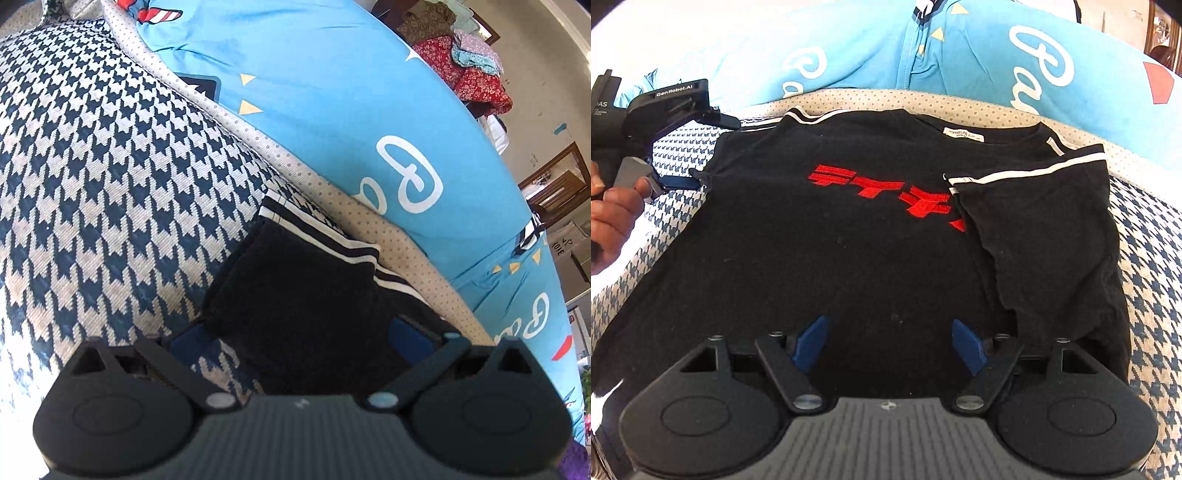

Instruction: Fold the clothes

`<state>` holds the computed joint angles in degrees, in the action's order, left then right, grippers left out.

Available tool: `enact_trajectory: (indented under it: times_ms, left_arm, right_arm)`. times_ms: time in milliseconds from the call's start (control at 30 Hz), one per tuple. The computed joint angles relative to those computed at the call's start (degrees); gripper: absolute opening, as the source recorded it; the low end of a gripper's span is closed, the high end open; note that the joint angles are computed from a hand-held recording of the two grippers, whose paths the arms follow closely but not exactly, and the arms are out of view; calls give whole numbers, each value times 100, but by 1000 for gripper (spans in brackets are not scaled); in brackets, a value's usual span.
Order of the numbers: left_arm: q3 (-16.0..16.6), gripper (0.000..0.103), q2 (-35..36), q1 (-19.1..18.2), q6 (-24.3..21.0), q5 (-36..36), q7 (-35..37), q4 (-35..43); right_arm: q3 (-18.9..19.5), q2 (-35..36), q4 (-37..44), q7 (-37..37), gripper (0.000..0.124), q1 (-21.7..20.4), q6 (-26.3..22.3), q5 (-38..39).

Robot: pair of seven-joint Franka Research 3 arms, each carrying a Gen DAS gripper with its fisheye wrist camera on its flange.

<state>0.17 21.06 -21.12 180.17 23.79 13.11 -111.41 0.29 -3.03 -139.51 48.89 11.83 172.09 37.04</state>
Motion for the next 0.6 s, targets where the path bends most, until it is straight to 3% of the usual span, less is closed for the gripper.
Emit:
enact_trajectory:
  times_ms: [133,400,500,533,567,600]
  left_arm:
    - [-3,103,86,55,193,-68,96,40]
    - [371,99,206,-278,50,64,186,259]
    - [662,88,179,-523,-75,243,-71,270]
    - [773,79,167,-614,-113,337,-205,270]
    - [871,64,150,-694,-182,445,-344,269]
    - [950,58,130,-756,-262,564,-485,270]
  right_arm:
    - [24,47,-1,-23,81,9,71,-80]
    - [61,125,9,-34,85,24,186,-179]
    - [72,139,10,-68,86,29,211,-167]
    - [74,144,13,-82,86,31,215,-156]
    - [76,148,17,-98,87,32,217,-145]
    - [79,154,20,-109,87,33,224,-140]
